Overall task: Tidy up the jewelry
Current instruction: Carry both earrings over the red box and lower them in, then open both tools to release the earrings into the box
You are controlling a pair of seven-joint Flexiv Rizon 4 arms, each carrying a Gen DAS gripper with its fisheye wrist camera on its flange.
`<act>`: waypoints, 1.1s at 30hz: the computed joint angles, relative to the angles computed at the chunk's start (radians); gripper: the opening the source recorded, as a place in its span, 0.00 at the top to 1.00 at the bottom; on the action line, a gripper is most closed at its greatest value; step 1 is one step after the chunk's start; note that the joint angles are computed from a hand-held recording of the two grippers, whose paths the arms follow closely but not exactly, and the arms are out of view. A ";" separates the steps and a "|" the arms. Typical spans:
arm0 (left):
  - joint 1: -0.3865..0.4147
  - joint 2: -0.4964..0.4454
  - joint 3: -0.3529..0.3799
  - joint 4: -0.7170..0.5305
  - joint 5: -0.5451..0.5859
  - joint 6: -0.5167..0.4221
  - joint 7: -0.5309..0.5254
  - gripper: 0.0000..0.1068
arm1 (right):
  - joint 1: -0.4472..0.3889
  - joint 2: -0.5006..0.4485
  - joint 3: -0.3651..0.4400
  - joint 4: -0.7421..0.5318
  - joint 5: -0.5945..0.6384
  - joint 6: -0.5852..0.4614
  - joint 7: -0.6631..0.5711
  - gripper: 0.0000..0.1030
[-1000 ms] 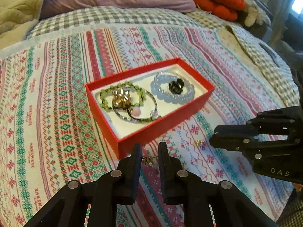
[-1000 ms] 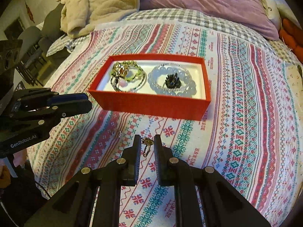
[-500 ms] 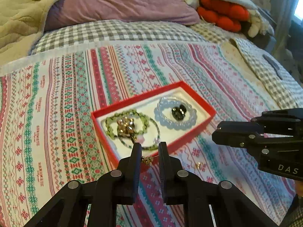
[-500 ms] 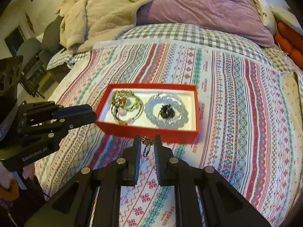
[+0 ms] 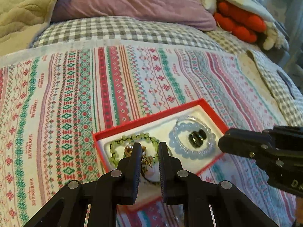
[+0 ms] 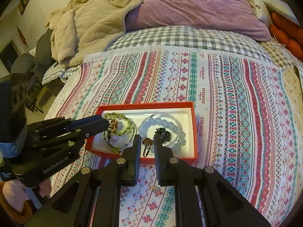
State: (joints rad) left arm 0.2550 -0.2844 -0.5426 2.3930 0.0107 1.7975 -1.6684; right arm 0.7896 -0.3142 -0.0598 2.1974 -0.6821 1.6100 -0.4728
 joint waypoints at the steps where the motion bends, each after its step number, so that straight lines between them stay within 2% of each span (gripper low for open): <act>1: -0.009 -0.011 0.009 -0.010 -0.004 0.000 -0.001 0.88 | -0.006 -0.006 0.007 -0.006 0.006 -0.003 -0.003 0.87; 5: 0.002 -0.046 -0.011 -0.033 -0.009 -0.002 -0.014 0.88 | -0.023 -0.024 0.027 -0.022 0.032 -0.010 -0.014 0.87; 9: -0.025 -0.055 0.011 -0.049 -0.014 -0.005 -0.022 0.87 | -0.035 -0.032 0.041 -0.029 0.057 -0.014 -0.035 0.87; 13: -0.052 -0.046 0.039 -0.050 -0.024 -0.012 -0.023 0.75 | -0.046 -0.036 0.052 -0.035 0.081 -0.015 -0.055 0.87; 20: -0.056 -0.003 0.057 -0.020 -0.038 -0.011 -0.029 0.60 | -0.073 -0.049 0.087 -0.054 0.130 -0.030 -0.098 0.86; 27: -0.181 0.040 0.193 -0.006 -0.063 -0.020 -0.008 0.44 | -0.094 -0.076 0.110 -0.086 0.167 -0.057 -0.125 0.86; 31: -0.222 0.057 0.240 0.006 -0.075 -0.018 0.005 0.33 | -0.090 -0.089 0.106 -0.100 0.174 -0.066 -0.126 0.86; 33: -0.218 0.064 0.240 0.014 -0.078 -0.017 0.012 0.31 | -0.089 -0.094 0.105 -0.106 0.176 -0.066 -0.129 0.86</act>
State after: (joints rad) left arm 0.0371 -0.2201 -0.3026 2.4069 -0.0674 1.7809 -1.6568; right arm 0.7005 -0.4082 0.0449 2.0916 -0.5064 1.5442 -0.6018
